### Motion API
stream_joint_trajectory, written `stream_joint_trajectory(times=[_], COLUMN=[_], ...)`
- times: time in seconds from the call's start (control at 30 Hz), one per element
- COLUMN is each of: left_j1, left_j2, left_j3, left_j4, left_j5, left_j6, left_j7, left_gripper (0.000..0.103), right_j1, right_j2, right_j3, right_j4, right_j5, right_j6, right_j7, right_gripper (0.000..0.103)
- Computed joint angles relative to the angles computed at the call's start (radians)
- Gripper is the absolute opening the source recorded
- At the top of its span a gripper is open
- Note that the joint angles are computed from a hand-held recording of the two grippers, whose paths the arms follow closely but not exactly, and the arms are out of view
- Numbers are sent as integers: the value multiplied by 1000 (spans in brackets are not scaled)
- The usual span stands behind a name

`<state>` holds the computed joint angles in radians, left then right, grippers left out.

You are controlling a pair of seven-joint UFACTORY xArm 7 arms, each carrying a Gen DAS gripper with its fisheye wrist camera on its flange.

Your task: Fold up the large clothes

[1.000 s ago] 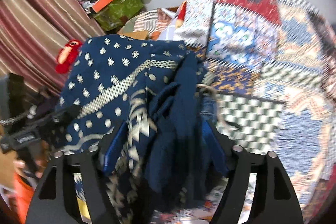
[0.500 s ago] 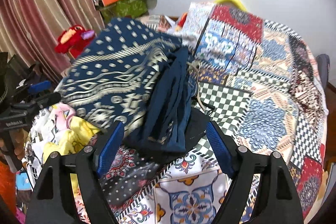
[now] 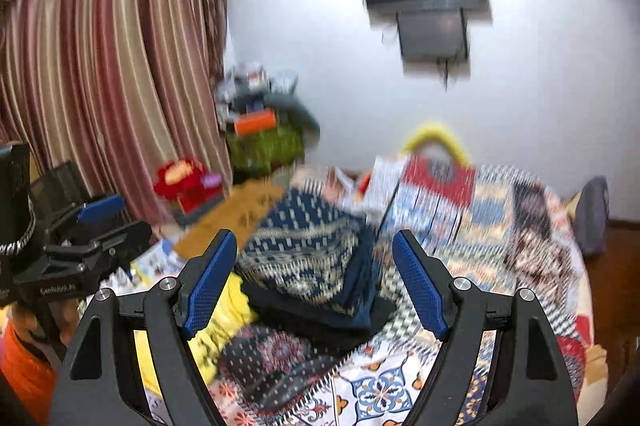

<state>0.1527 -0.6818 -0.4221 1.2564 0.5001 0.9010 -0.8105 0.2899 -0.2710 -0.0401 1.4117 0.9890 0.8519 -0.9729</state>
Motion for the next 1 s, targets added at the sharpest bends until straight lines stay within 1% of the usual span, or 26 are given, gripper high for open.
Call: stream_joint_trajectory(times=[0.1, 0.17, 0.23, 0.3, 0.37, 0.5, 0.53, 0.57, 0.6, 0.63, 0.7, 0.73, 0.8, 0.9, 1.0], left_j1=[16, 52, 102, 138, 153, 194, 204, 215, 223, 231, 245, 252, 260, 263, 267], left_j2=[-47, -81, -131, -175, -208, -254, -263, -273, -284, -291, -299, -301, -311, -319, -327], left_j3=[-46, -89, -134, -162, -173, -202, -206, -211, -216, -219, -225, -227, -230, -226, -224], left_j4=[6, 12, 9, 1, -10, -11, -11, -14, -17, -19, -20, -21, -26, -39, -49], left_j5=[22, 41, 60, 57, 40, 4, -3, -11, -22, -33, -49, -55, -68, -83, -91], left_j6=[-10, -14, -18, -20, -24, 0, 2, 3, 7, 11, 22, 26, 30, 28, 24], left_j7=[-42, -80, -130, -162, -167, -150, -147, -147, -149, -149, -139, -133, -130, -123, -118], left_gripper=[90, 90, 90, 90, 90, 90, 92, 98, 101, 102, 102, 102, 102, 102, 102], right_j1=[17, 36, 63, 85, 104, 133, 142, 146, 146, 150, 157, 157, 172, 200, 221], right_j2=[-95, -158, -207, -254, -292, -322, -322, -321, -325, -329, -325, -331, -336, -350, -356], right_j3=[-33, -48, -63, -76, -78, -76, -84, -77, -78, -83, -82, -84, -93, -107, -119], right_j4=[-71, -122, -168, -212, -253, -304, -312, -321, -327, -330, -331, -334, -338, -349, -354], right_j5=[91, 129, 160, 184, 196, 186, 186, 182, 168, 156, 137, 122, 110, 101, 78], right_j6=[-23, -49, -75, -102, -137, -200, -212, -238, -247, -250, -274, -279, -298, -327, -332], right_j7=[-70, -111, -152, -177, -189, -175, -182, -177, -161, -149, -122, -107, -101, -110, -102], right_gripper=[77, 77, 77, 77, 78, 78, 79, 81, 86, 88, 91, 97, 103, 103, 103])
